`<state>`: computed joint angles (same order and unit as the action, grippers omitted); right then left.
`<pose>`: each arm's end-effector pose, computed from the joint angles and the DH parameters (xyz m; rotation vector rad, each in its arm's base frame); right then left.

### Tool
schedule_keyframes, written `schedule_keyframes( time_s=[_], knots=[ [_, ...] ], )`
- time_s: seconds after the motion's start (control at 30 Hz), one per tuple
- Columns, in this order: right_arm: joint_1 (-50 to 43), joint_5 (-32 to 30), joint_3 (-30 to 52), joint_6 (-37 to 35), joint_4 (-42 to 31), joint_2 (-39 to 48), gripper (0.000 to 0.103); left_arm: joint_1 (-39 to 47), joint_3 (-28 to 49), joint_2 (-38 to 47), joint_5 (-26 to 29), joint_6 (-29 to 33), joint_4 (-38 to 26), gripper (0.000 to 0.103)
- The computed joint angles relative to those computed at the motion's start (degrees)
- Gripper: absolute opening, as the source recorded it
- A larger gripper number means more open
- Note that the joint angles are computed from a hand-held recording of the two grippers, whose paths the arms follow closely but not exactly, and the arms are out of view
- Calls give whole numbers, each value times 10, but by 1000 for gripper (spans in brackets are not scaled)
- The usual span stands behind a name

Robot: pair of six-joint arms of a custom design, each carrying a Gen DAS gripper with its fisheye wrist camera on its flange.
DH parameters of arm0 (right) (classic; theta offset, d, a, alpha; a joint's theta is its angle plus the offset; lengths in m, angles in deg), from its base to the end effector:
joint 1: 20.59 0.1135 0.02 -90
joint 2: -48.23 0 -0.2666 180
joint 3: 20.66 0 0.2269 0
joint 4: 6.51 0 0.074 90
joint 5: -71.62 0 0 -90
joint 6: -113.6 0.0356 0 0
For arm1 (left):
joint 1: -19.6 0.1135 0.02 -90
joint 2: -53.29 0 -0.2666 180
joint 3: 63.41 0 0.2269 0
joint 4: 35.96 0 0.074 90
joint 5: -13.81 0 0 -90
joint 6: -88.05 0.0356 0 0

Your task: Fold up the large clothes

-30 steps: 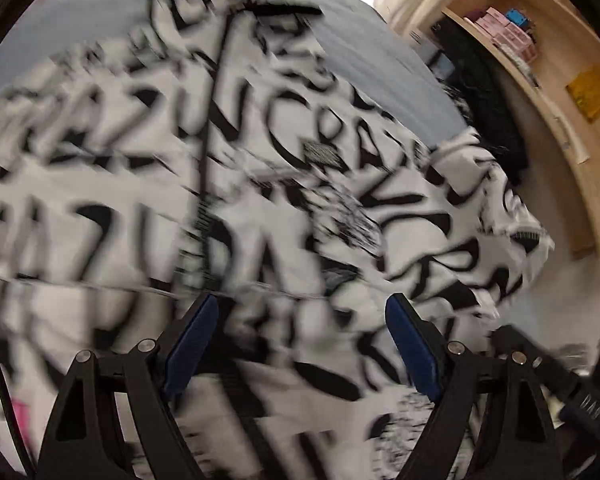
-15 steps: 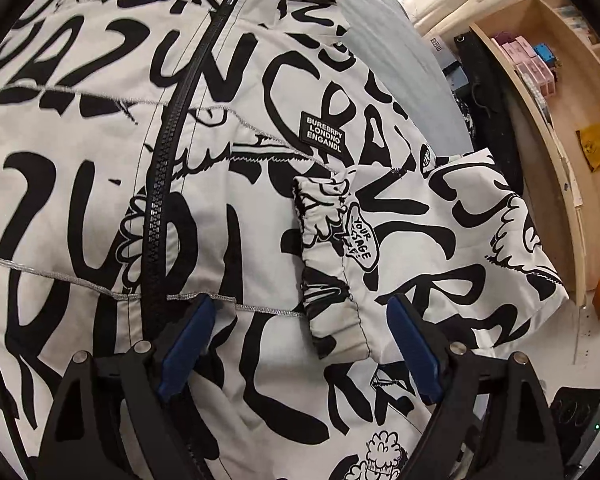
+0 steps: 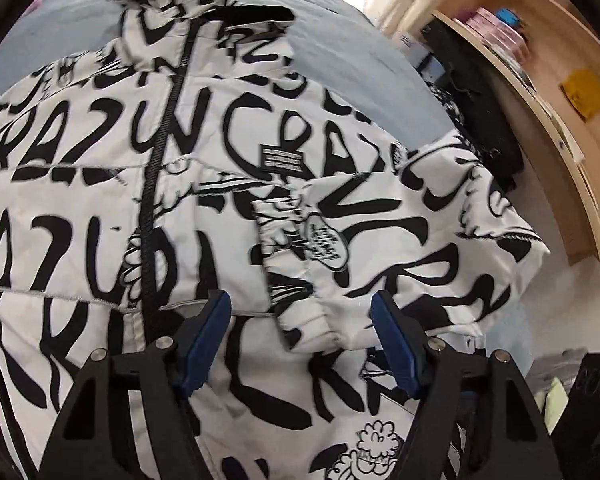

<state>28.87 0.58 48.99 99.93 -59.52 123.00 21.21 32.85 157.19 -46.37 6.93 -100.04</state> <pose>0.1601 0.1694 0.2591 0.7144 2.4648 0.4565 0.3422 -0.0081 0.2425 0.2868 2.6890 -0.6766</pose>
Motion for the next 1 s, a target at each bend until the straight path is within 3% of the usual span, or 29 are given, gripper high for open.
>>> schedule_keyframes(
  time_s=[0.4,0.43,0.47,0.5,0.57,0.8,1.0],
  knots=[
    [-11,-13,-22,-2,15,3,36,-47,19,92,-19,-39,53,70],
    [-13,-13,-24,-2,15,3,36,-53,25,97,-20,-38,54,54],
    [-12,-12,-25,-1,13,3,36,-61,31,100,-32,-32,54,28],
    [-10,-10,-24,1,9,4,36,-67,45,109,-31,-26,41,27],
    [-6,-1,-15,4,-7,7,36,-72,65,111,-30,-27,21,12],
    [-6,33,-4,18,-70,-18,36,-39,132,4,-20,-11,19,11],
    [-24,40,9,6,-100,-15,36,17,249,-1,-23,25,2,11]
  ],
)
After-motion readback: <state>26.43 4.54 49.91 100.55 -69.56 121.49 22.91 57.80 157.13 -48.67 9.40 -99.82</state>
